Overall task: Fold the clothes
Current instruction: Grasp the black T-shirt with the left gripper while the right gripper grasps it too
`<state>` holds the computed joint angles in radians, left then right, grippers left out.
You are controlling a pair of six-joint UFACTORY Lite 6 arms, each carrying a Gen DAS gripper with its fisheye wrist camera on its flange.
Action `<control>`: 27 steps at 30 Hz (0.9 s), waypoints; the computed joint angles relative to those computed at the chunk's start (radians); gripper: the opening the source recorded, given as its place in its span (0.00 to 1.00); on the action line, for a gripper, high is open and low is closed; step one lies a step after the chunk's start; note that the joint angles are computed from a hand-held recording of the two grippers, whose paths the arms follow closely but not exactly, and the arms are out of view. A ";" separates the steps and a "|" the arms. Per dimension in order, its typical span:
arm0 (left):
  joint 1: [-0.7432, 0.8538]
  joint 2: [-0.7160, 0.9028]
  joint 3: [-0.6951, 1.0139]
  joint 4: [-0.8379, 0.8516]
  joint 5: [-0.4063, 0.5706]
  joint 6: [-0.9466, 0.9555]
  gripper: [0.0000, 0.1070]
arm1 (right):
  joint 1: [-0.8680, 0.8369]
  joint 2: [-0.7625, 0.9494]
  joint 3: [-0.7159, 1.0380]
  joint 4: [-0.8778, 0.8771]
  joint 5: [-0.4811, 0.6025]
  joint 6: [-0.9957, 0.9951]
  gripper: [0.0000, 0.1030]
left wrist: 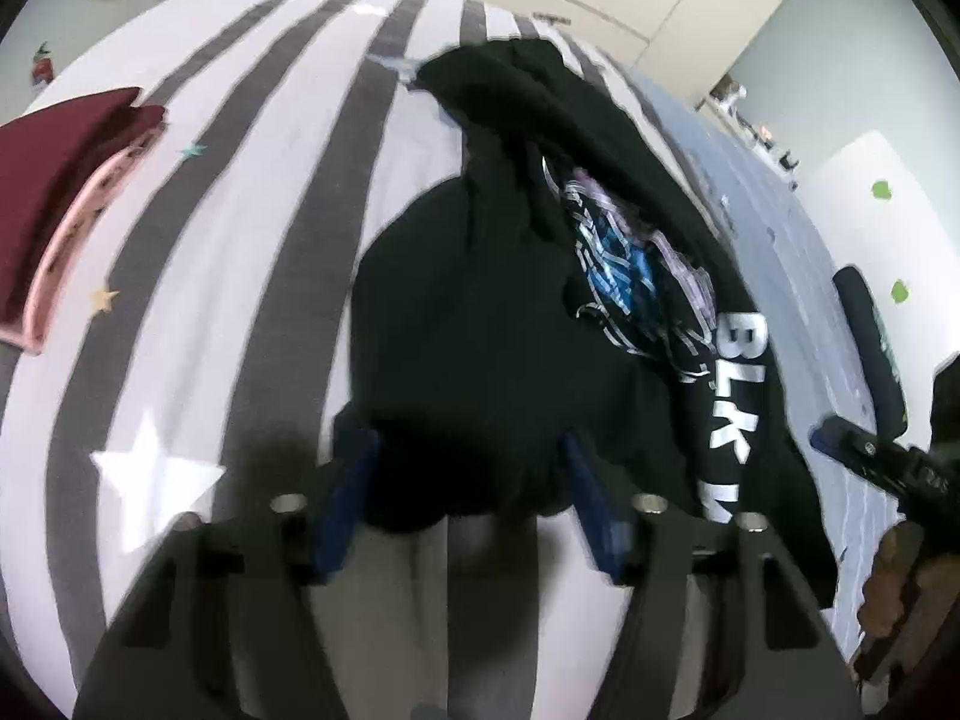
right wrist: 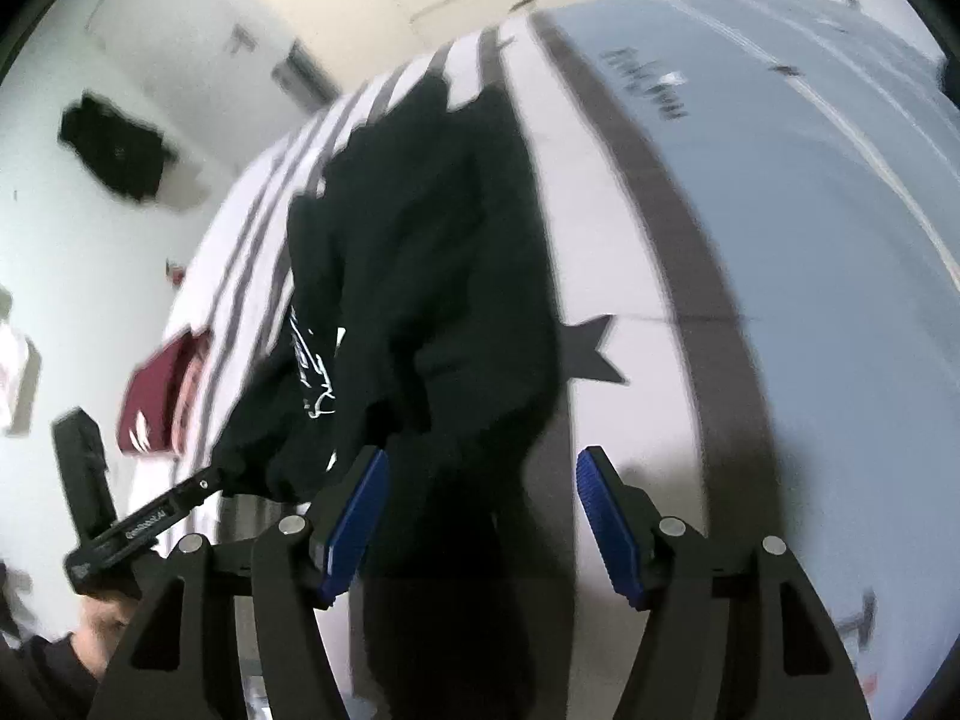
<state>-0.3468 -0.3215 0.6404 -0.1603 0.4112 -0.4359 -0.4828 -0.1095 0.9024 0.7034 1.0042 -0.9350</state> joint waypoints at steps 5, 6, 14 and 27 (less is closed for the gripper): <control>0.007 -0.001 0.005 -0.016 -0.003 0.024 0.07 | 0.170 0.226 0.092 -0.006 -0.108 0.035 0.23; 0.009 -0.033 -0.003 -0.005 0.015 0.010 0.07 | 0.175 0.257 0.110 -0.010 -0.115 0.040 0.04; 0.300 -0.370 0.023 -0.101 0.357 0.238 0.06 | -0.049 0.190 0.112 0.044 0.038 -0.067 0.03; 0.776 -0.322 0.115 -0.092 0.609 0.637 0.07 | -0.483 0.003 -0.003 -0.120 0.269 -0.182 0.04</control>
